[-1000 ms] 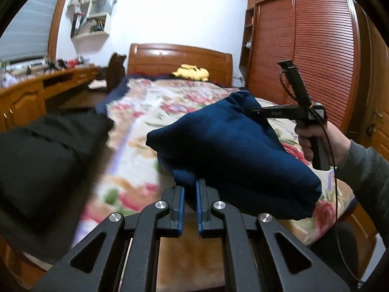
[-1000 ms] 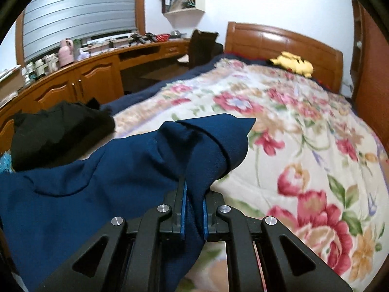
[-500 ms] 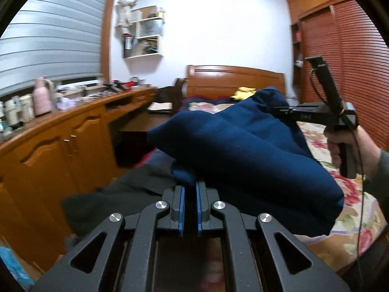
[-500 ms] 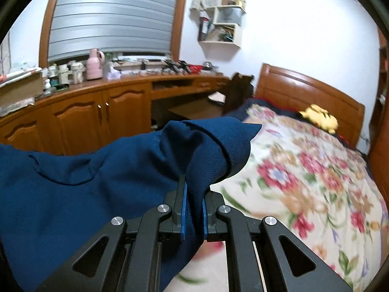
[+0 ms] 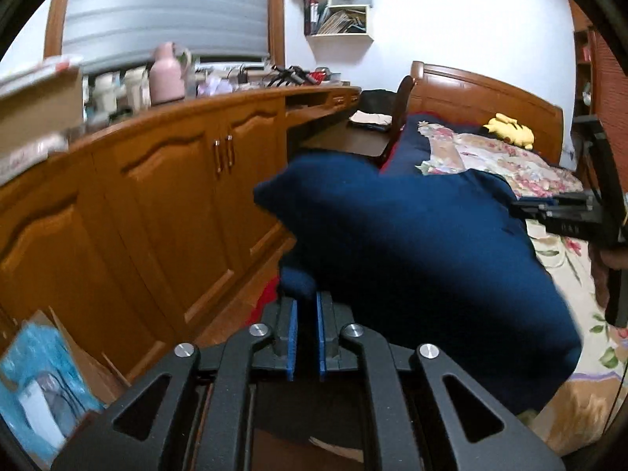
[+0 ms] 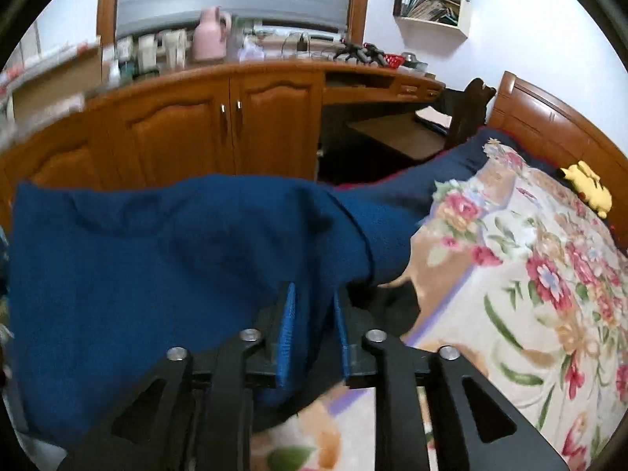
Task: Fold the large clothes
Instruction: 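Grasp the folded jacket with both grippers and lift it off the bed, then place the folded jacket onto the black garment pile and open both grippers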
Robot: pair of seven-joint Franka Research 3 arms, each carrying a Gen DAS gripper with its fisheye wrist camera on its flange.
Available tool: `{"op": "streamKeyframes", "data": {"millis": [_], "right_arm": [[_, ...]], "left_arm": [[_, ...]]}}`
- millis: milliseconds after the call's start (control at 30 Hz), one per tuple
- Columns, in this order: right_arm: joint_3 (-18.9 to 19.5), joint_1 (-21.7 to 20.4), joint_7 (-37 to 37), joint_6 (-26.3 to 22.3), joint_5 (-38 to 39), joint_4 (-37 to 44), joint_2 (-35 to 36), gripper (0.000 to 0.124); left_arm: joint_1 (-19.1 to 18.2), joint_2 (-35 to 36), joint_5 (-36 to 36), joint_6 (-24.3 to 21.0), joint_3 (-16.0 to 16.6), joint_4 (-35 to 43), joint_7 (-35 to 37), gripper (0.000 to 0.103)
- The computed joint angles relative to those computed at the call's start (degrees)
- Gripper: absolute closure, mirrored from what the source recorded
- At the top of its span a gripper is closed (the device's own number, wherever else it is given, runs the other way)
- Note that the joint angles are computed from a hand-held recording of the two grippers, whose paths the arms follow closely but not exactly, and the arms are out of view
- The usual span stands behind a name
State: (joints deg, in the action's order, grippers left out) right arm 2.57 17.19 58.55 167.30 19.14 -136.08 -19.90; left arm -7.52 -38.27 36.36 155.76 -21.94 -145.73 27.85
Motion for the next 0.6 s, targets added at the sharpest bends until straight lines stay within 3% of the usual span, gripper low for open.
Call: {"op": "streamKeyframes", "data": {"millis": [67, 133, 233, 333, 400, 467, 600], "right_arm": [[-2.74, 2.5, -3.16, 1.26, 3.27, -1.25, 0.22, 0.078], [-4.14, 3.66, -4.91, 1.05, 5.99, -0.98, 0.76, 0.074], [-4.88, 4.29, -7.61, 2.61, 8.46, -4.08, -1.88, 0.074], [-2.11, 2.93, -4.84, 2.5, 8.12, -6.78, -5.74, 0.074], [-1.93, 2.89, -3.74, 2.37, 8.05, -9.81, -9.46, 0.073], [-2.99, 3.73, -3.8, 2.31, 8.21, -13.01, -13.32, 0.073], [-2.97, 3.67, -3.14, 2.99, 7.17, -17.05, -17.57, 0.073]], "left_arm": [[-0.66, -1.23, -0.45, 0.71, 0.2, -1.52, -0.6, 0.092], [-0.4, -2.38, 0.08, -0.29, -0.81, -1.95, -0.95, 0.082], [-0.97, -4.35, 0.59, 0.48, -1.0, -2.71, -0.83, 0.055], [-1.21, -6.91, 0.85, 0.6, -1.41, -3.18, -0.87, 0.016], [-1.31, -8.35, 1.01, 1.13, -1.91, -3.43, -1.05, 0.011], [-1.78, -9.08, 0.63, 0.74, -2.35, -3.18, -0.81, 0.0], [-2.24, -10.57, 0.52, 0.44, -4.31, -2.36, -1.61, 0.0]]}}
